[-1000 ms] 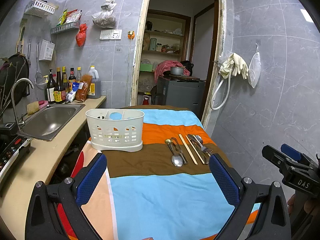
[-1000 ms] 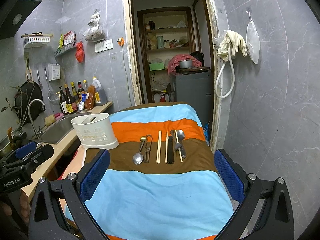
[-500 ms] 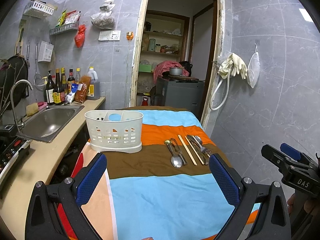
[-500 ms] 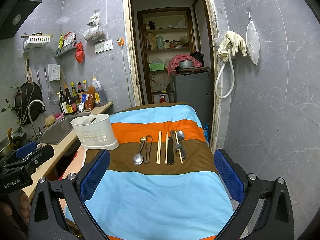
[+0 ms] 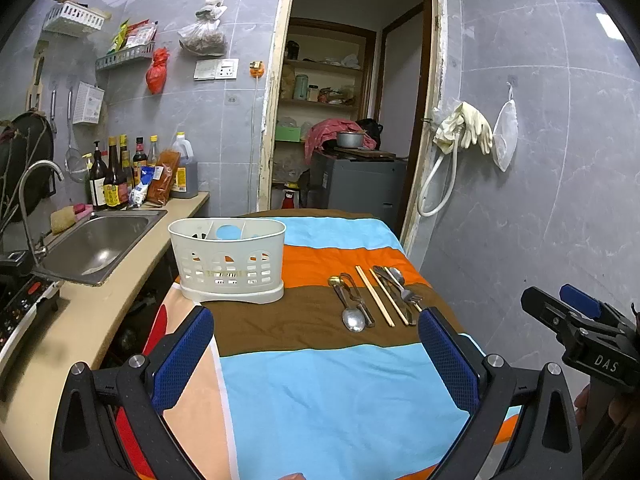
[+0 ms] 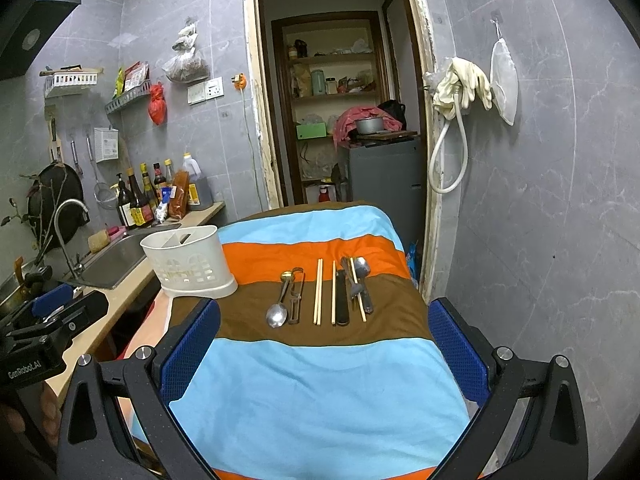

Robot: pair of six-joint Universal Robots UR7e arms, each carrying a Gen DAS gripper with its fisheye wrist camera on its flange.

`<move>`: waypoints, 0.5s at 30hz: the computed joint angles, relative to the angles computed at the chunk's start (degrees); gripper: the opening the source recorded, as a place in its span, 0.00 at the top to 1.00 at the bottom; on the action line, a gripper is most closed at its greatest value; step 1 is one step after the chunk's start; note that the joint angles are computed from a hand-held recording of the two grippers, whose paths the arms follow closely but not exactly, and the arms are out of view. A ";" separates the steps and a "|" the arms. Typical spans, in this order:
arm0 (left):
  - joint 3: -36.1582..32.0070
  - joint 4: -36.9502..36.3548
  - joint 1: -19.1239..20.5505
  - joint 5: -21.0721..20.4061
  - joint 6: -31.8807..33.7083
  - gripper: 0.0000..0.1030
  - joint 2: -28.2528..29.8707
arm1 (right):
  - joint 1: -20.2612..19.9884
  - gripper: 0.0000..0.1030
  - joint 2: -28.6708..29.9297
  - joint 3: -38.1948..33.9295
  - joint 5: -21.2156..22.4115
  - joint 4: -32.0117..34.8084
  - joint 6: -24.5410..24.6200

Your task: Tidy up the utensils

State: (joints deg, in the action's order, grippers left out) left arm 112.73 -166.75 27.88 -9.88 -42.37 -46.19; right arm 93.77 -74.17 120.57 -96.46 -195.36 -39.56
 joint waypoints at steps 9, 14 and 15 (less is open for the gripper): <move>-0.41 -1.45 0.05 0.00 1.62 0.00 0.60 | -0.05 0.01 -0.14 0.09 0.04 0.19 -0.11; 0.58 -5.73 0.49 -0.41 5.88 0.00 -0.77 | 0.48 0.01 0.53 0.10 -0.92 -1.03 0.64; 0.57 -5.64 0.47 -0.37 5.93 0.00 -0.80 | 0.67 0.01 0.70 0.17 -1.27 -1.40 0.90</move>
State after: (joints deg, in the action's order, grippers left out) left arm 113.30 -172.38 28.36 -10.25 -36.44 -46.98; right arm 94.44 -73.47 120.74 -97.73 -196.76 -38.66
